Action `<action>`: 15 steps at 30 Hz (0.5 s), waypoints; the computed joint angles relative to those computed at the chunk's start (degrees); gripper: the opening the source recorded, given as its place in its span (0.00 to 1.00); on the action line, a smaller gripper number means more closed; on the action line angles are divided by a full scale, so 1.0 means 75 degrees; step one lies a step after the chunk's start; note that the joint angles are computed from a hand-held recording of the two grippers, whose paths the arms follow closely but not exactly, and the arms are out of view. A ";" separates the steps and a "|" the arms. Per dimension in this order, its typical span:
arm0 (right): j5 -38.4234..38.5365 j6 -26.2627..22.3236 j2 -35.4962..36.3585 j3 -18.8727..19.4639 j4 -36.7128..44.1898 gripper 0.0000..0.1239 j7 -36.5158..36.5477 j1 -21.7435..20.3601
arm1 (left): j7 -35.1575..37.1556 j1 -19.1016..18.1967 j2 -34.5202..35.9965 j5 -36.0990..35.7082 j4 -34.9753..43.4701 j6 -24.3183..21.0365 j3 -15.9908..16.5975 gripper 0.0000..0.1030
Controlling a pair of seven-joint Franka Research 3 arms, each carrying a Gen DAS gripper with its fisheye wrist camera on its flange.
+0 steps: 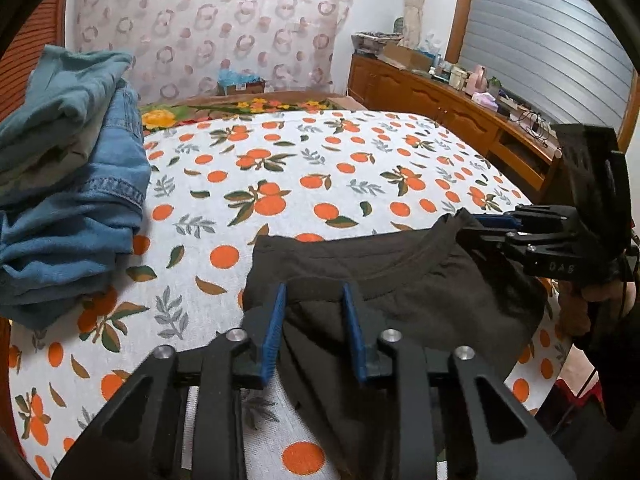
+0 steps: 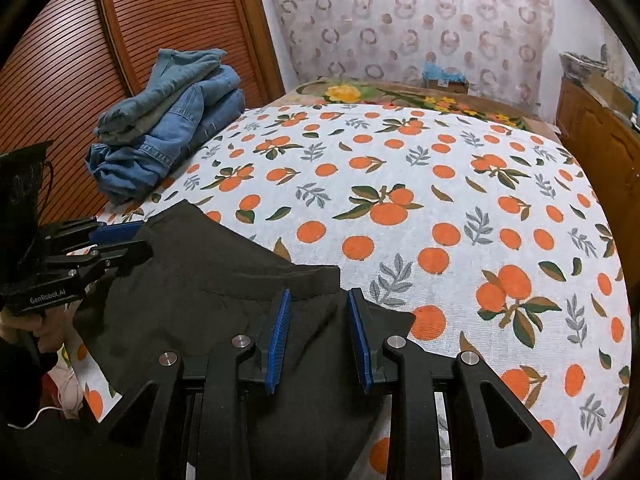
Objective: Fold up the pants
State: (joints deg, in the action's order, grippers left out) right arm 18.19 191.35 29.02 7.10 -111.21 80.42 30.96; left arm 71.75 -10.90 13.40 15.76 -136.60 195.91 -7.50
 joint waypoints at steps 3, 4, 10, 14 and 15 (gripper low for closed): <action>-0.0293 0.0281 -0.0001 0.0706 -0.0154 0.07 -0.0093 -0.0650 | 0.0266 -0.0276 -0.0140 -0.0204 -0.0170 0.0380 0.0198 0.15; -0.0340 0.0438 -0.0008 0.0756 -0.0214 0.06 -0.0097 -0.0685 | 0.0418 -0.0419 -0.0222 -0.0404 -0.0263 0.0561 0.0282 0.15; -0.0623 0.1852 -0.0282 0.0950 -0.0989 0.04 0.0121 -0.0805 | 0.1202 -0.0675 -0.0405 -0.1376 -0.0365 0.1149 0.0235 0.13; 0.1160 0.1990 -0.0478 -0.0218 -0.1031 0.04 -0.0655 0.0624 | 0.1076 -0.0410 -0.0207 -0.1257 0.0026 0.0937 0.0012 0.13; 0.1368 0.1917 -0.0485 -0.0246 -0.0998 0.04 -0.0713 0.0692 | 0.1213 -0.0548 -0.0134 -0.1424 0.0149 0.0790 0.0119 0.13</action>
